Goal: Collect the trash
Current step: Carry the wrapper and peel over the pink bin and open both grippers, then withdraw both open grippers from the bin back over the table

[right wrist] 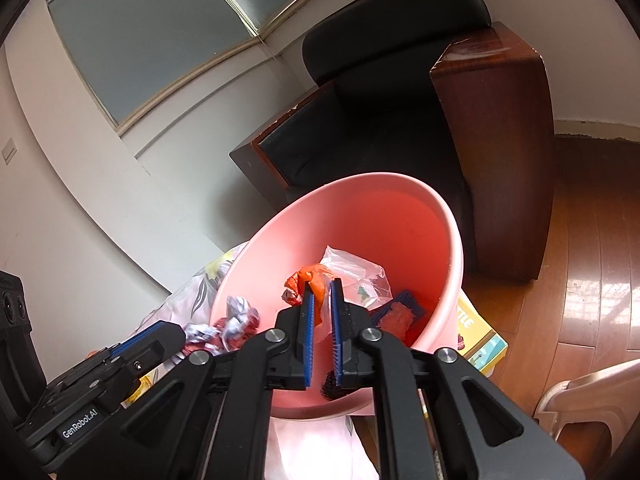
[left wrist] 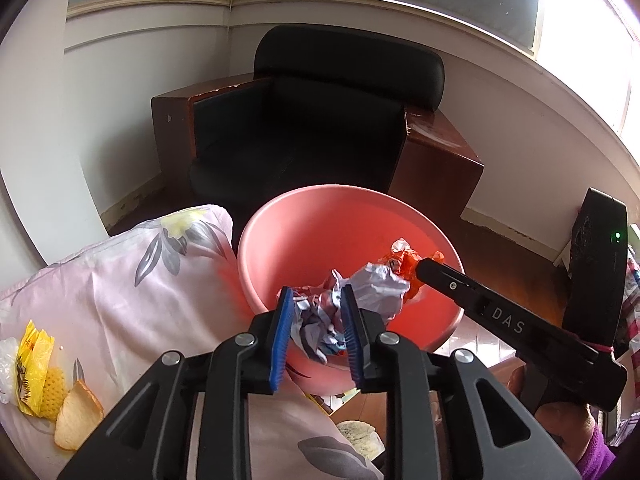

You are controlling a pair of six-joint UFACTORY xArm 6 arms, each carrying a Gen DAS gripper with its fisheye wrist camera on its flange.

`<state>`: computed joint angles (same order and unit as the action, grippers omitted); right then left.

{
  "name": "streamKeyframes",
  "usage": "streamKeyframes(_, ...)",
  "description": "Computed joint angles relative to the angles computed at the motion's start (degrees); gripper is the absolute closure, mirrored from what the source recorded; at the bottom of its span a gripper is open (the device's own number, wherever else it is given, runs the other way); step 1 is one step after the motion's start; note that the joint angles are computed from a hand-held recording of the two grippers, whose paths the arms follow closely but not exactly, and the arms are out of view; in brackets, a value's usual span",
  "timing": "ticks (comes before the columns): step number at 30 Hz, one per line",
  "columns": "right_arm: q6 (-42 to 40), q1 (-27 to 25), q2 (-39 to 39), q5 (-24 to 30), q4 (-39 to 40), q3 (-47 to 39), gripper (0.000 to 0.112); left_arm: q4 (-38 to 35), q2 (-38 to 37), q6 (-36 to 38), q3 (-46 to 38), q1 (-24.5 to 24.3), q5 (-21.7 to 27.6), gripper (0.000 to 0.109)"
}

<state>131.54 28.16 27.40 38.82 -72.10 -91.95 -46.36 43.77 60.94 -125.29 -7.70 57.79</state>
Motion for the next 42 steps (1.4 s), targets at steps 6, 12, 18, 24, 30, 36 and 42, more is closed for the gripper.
streamKeyframes(6, -0.35, 0.09, 0.05, 0.04, 0.68, -0.19, 0.103, -1.07, -0.22, 0.12, -0.03, 0.43, -0.09, 0.068)
streamKeyframes(12, -0.70, 0.34, -0.09, 0.35, 1.21, -0.34, 0.090, -1.53, -0.56, -0.39, -0.06, 1.24, 0.36, 0.067)
streamKeyframes(18, -1.01, 1.15, -0.61, 1.08, 0.73, -0.38, 0.084, -3.23, -2.64, 0.93, 2.23, 2.78, 0.43, 0.067)
streamKeyframes(24, -1.65, 2.63, -2.01, 3.19, 0.28, 0.15, 0.084, -5.86, -5.53, 2.39, 5.16, 5.76, 0.41, 0.067)
streamKeyframes(30, -3.60, 4.41, -1.66, 4.70, 0.49, -1.72, 0.084, -8.32, -8.92, 5.09, 8.88, 9.58, -0.24, 0.067)
streamKeyframes(36, -8.70, 6.20, 1.45, 4.91, 2.68, -6.98, 0.084, -10.25, -11.31, 8.31, 11.82, 13.67, -1.46, 0.067)
streamKeyframes(42, -14.39, 7.69, 5.76, 4.78, 5.63, -13.52, 0.084, -10.09, -11.64, 8.16, 12.62, 17.32, -2.33, 0.067)
